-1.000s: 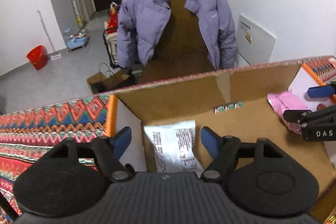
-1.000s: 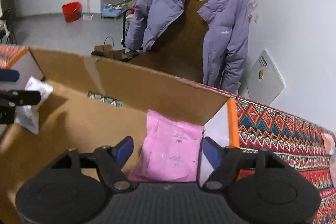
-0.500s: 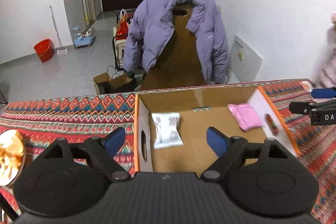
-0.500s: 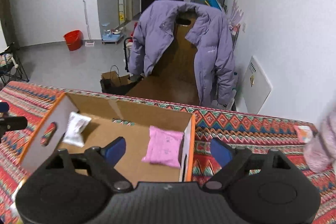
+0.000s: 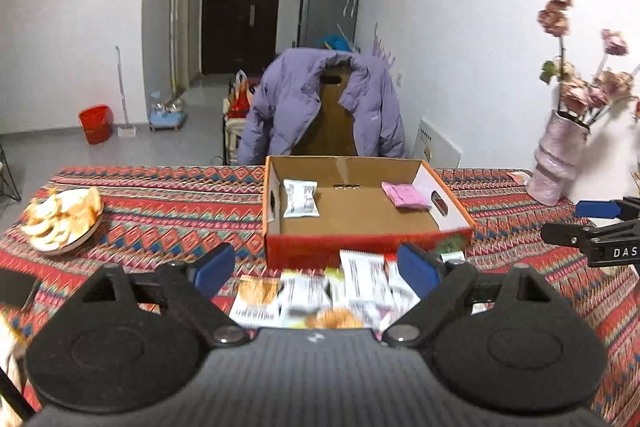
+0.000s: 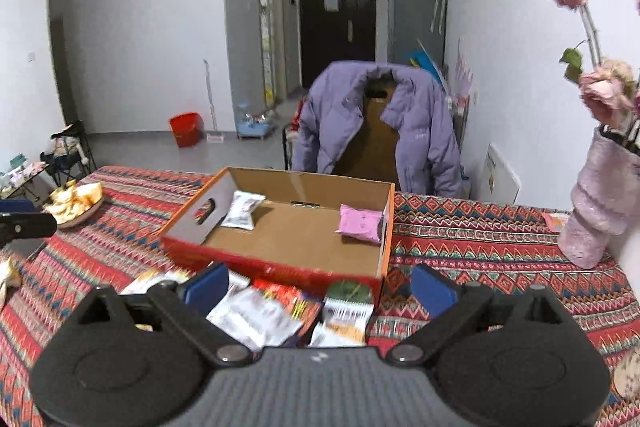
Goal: Organize snacks
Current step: 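Withdraw both tools from the box back toward the snack pile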
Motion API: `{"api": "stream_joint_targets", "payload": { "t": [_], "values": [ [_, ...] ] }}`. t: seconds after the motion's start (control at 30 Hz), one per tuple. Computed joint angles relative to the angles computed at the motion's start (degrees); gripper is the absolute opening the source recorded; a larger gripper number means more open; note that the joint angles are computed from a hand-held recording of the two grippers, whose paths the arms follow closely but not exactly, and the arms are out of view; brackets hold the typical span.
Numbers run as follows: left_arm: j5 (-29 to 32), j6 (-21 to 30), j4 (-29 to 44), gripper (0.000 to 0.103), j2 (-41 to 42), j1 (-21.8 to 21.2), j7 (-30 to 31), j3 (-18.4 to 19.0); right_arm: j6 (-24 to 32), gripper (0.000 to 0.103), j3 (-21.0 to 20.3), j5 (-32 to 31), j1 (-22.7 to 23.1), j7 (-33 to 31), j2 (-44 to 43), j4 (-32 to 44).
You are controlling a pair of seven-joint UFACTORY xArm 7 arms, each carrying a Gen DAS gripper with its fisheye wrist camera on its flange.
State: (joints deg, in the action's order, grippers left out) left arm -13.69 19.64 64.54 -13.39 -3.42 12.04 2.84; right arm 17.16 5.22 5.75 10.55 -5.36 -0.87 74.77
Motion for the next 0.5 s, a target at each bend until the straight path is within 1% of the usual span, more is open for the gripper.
{"api": "stream_joint_targets", "payload": {
  "t": [0.03, 0.07, 0.1, 0.2, 0.27, 0.3, 0.37, 0.4, 0.47, 0.5],
  "values": [
    [-0.7, -2.9, -5.1, 0.091, -3.8, -0.3, 0.6, -0.1, -2.9, 0.099, 0.2, -0.3, 0.2, 0.2, -3.1, -4.6],
    [-1.1, -5.1, -8.9, 0.095, -6.8, -1.0, 1.3, 0.2, -5.1, 0.1, 0.3, -0.2, 0.4, 0.2, -5.6, -8.3],
    [-2.1, -6.9, -12.7, 0.096, -9.7, -2.5, 2.5, 1.1, -7.5, 0.1, 0.5, -0.3, 0.6, 1.0, -8.7, -12.6],
    [-2.2, -10.4, -23.2, 0.096, -18.6, -4.9, 3.4, 2.2, -14.1, 0.102, 0.3, 0.2, 2.5, 1.2, -16.7, -23.8],
    [-1.1, -12.7, -29.8, 0.097, -24.2, -4.8, 2.0, 1.6, -19.3, 0.103, 0.7, -0.6, 3.4, 2.1, -21.2, -31.0],
    [-0.7, -14.0, -32.7, 0.099, -26.8, -5.3, 1.6, 1.8, -21.7, 0.103, 1.8, -1.3, 2.8, 3.1, -23.5, -34.5],
    [0.2, -16.4, -39.2, 0.103, -32.9, -4.4, -0.6, 0.6, -25.6, 0.103, 6.6, -2.1, -1.1, 6.6, -27.5, -40.6],
    [0.7, -16.8, -42.0, 0.103, -35.7, -4.0, -1.7, 0.1, -26.6, 0.103, 8.5, -2.2, -2.4, 8.4, -29.6, -43.2],
    [1.7, -16.2, -47.0, 0.103, -41.5, -3.3, -3.5, -0.5, -28.2, 0.103, 10.9, -2.4, -3.0, 11.1, -34.4, -48.9],
    [2.2, -15.2, -49.1, 0.103, -44.1, -2.7, -4.4, -0.7, -28.7, 0.103, 12.8, -2.4, -3.9, 12.7, -37.0, -51.6]
  ]
}}
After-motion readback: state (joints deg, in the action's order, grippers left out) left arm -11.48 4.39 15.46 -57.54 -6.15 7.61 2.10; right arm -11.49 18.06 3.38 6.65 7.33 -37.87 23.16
